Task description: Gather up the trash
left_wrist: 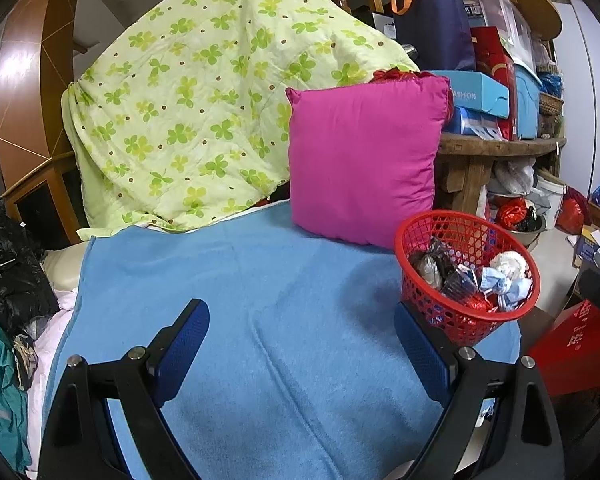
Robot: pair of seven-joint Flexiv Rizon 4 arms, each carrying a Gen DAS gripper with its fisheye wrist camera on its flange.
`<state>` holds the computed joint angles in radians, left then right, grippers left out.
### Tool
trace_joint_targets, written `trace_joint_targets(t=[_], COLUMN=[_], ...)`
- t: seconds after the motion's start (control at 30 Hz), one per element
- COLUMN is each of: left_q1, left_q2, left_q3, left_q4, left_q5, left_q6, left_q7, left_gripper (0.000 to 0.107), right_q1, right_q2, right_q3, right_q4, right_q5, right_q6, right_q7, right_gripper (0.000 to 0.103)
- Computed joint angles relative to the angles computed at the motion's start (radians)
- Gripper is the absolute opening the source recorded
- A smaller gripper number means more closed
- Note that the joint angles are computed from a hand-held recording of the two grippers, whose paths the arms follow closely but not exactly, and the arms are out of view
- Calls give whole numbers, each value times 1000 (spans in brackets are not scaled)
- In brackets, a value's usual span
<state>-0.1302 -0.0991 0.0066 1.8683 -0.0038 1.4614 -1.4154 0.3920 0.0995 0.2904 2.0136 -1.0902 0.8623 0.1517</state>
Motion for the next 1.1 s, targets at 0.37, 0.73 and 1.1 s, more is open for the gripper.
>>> trace_joint_targets(t=[0.37,0.73,1.1], left_q1=[-6,1,7], left_q2=[-13,-24,-30], left_q3=[17,20,27], left_q4=[-16,-27,-32], left_q5=[67,80,86], left_q6=[-27,-51,-61], left_q7=[-50,-70,-86], left_gripper=[93,93,93], right_q1=[5,13,20], right_q2=[-20,-47,-75], right_q3=[-6,-21,-33], right_q4=[-7,-28,-32], right_q5=[13,15,13], right_q6=[3,15,52], right_q7=[-12,-28,-25], right_gripper=[65,65,65])
